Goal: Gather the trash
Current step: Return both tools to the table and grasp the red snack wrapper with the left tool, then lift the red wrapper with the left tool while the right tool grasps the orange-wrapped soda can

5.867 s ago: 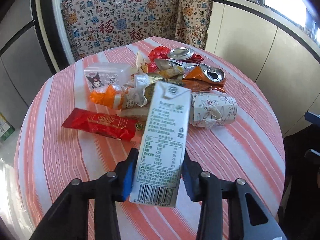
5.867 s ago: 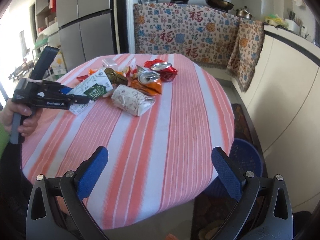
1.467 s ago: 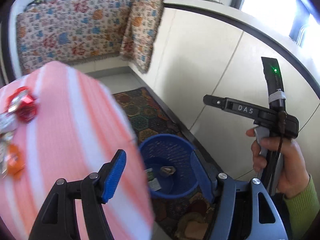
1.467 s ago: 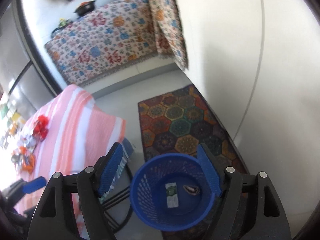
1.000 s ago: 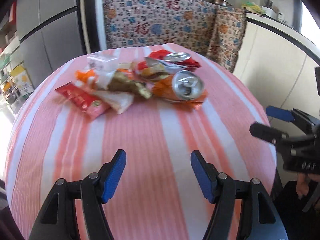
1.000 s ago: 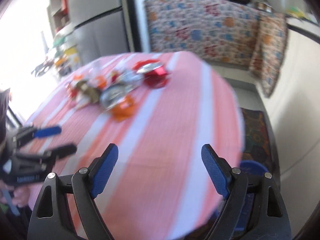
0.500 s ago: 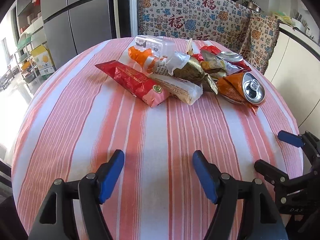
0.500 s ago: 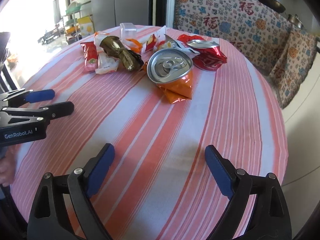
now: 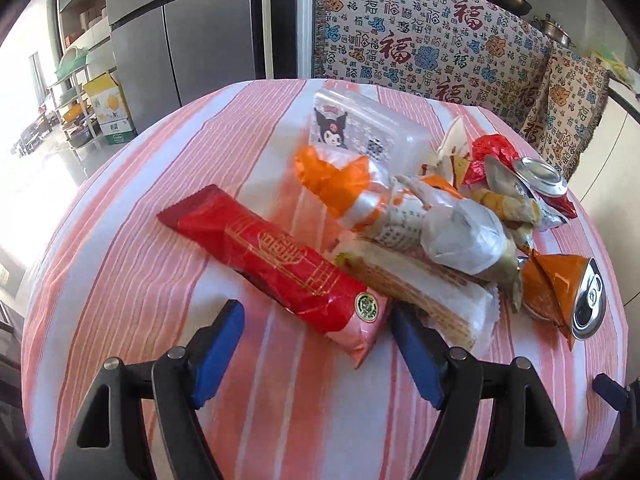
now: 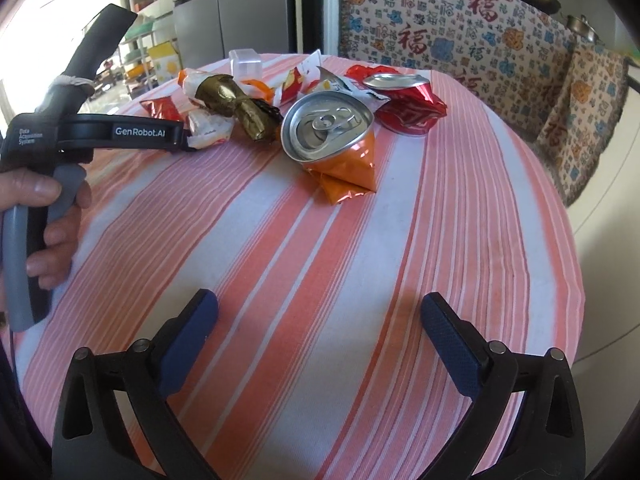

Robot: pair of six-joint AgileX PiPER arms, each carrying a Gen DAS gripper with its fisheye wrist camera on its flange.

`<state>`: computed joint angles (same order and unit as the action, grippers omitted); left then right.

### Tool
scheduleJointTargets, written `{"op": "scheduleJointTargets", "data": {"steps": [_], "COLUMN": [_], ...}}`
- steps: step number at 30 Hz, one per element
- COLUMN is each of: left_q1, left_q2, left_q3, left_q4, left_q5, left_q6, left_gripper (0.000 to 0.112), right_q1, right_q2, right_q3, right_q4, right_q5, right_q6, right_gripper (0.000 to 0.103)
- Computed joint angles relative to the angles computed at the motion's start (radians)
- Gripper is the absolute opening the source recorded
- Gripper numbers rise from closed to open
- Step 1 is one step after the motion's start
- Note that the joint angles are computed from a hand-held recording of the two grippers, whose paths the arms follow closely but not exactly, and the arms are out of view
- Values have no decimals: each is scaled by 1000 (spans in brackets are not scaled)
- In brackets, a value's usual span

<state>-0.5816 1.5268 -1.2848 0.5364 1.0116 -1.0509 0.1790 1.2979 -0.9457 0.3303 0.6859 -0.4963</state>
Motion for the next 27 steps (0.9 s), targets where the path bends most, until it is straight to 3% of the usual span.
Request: {"op": "scheduleJointTargets", "data": {"steps": [7,13,16,20,22,24,26,27], "left_q1": [40,126,192,281,269,266,252,259], "left_q2": [-188,-303,-265,-114,-96,-98,-124,-152], "left_q3": [186,233,175,48,31,39,60,88], "left_q4": [10,-131,-186,-255,-215,-235,-247,-272], "left_q5": [23,-84,-96,-43,-45,-64,-70,-79], "left_q6": [47,203,207,272,277,357,427,477], "left_gripper": [78,77,77,76,74,44,26,24], "right_q1": [2,1,1,2,3,1,1,2], "right_q2": [1,1,1,2,1,9,11,11], "right_q3": [-1,0,0,0,0,-6,-6,-6], "right_q4": [-3,-4,-4,-6,-6,-4,-2,-3], "right_q5": [0,0,0,0,-1,-1,-1,-2], "right_q6": [3,4,4,7,8,4,4,6], "right_gripper": [102,102,102,102,102,102,102,102]}}
